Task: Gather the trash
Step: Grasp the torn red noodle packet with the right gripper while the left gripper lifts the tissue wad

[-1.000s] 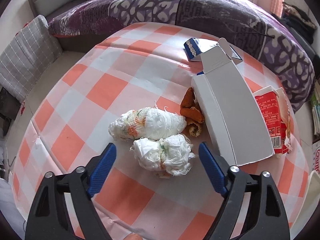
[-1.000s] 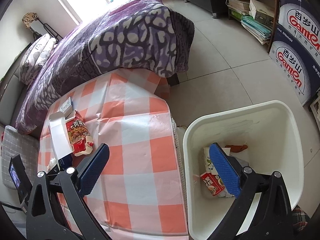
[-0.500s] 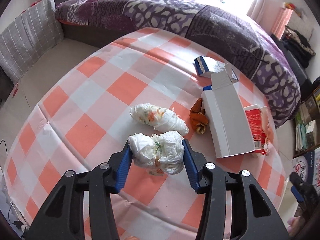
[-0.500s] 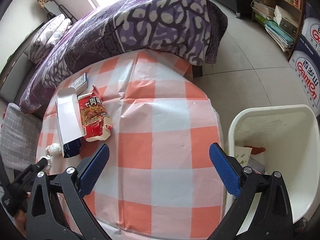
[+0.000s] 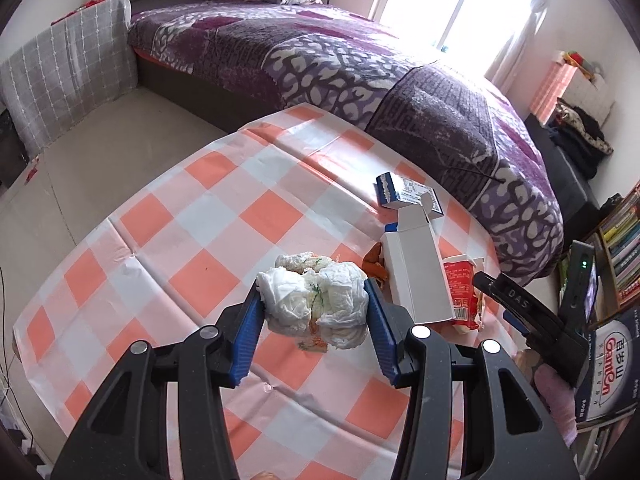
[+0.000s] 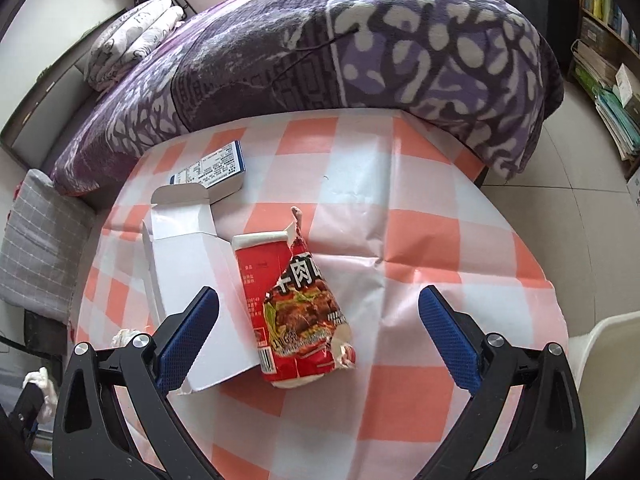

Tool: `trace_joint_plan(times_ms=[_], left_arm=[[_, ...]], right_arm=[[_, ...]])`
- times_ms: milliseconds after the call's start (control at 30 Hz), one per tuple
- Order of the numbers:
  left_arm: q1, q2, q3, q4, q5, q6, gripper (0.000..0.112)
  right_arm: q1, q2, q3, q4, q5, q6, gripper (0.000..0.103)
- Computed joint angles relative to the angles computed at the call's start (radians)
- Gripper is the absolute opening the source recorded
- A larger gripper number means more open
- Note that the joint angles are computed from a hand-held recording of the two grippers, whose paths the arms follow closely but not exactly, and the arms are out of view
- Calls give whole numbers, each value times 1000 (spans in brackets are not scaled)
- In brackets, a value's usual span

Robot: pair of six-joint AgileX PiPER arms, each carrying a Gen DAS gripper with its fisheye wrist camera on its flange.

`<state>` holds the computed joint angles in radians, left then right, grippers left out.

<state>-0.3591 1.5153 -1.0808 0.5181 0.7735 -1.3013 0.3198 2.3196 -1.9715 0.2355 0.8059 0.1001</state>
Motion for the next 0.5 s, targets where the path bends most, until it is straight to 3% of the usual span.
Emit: trace_joint_plan(times_ms=[100, 200, 300, 367, 500], left_arm=[[14, -10, 15, -14, -9, 18, 49], [22, -18, 26, -16, -11, 20, 49], [25, -29, 39, -7, -11, 11, 49], [26, -37, 46, -1, -8, 4, 49], [11, -54, 51, 39, 10, -34, 49]], right_arm=[[33, 75, -110, -92, 67, 43, 96], [34, 104, -126, -79, 77, 30, 95], [42, 73, -51, -127, 5, 78, 69], [34, 71, -46, -150, 11, 106, 46], [-37, 9, 33, -3, -45, 46, 45]])
